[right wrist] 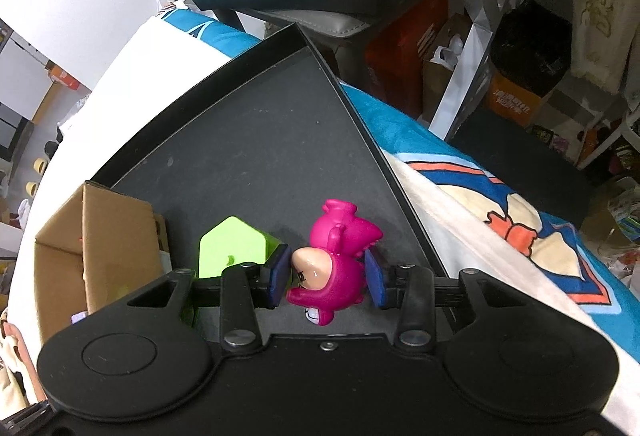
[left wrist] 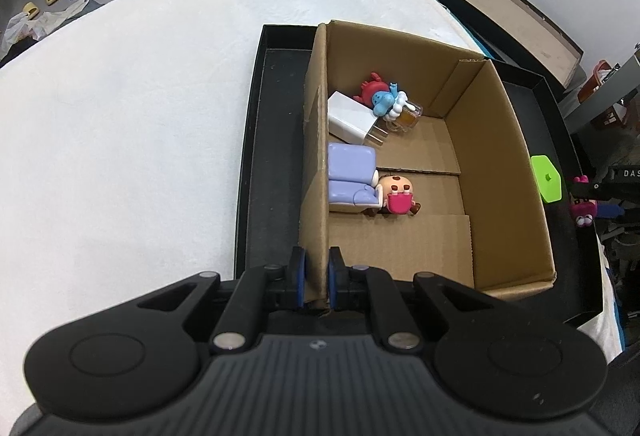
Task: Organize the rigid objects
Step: 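Carry the magenta dinosaur into the box and release it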
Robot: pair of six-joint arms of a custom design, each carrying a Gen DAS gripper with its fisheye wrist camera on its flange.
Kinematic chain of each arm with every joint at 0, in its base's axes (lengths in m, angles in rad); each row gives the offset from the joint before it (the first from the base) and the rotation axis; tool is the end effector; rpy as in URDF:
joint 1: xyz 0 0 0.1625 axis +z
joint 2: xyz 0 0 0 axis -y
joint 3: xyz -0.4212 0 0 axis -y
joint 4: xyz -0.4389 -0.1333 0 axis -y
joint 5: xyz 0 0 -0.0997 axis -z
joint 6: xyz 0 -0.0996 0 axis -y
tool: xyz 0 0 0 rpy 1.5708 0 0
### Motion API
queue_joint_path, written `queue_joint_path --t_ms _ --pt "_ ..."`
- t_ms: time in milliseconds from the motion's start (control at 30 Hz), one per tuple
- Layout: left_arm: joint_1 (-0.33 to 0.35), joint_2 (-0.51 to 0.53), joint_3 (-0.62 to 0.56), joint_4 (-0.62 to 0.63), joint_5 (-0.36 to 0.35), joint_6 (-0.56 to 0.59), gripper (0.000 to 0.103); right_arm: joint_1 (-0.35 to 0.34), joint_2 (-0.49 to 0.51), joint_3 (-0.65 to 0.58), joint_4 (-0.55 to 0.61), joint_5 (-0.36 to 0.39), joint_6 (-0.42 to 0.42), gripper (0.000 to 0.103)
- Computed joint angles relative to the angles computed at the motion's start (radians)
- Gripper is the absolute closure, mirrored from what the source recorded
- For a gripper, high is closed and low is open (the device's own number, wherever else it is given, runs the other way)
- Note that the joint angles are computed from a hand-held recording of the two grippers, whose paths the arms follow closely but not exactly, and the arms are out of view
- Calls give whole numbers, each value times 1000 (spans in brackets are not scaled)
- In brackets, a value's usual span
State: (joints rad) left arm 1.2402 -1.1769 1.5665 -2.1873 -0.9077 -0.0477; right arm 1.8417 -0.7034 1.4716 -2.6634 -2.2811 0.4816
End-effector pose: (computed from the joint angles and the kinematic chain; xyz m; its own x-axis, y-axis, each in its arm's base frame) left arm -0.0375 -0.7087 0.3307 -0.8045 0.0808 -0.5884 0.2782 0.9265 -0.2533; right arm 0.2680 -0.7096 0.0902 -0.8142 0.4207 0.4001 0.1393 0.8106 -0.5688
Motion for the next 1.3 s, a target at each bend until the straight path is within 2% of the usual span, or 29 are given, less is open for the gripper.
queue_joint_path --t_ms 567,1300 --pt "22 -7 -1 -22 -63 7 92 73 31 -72 52 -45 -44 63" --pt "51 -25 2 -44 -147 27 89 155 176 -284 146 -61 -101 63"
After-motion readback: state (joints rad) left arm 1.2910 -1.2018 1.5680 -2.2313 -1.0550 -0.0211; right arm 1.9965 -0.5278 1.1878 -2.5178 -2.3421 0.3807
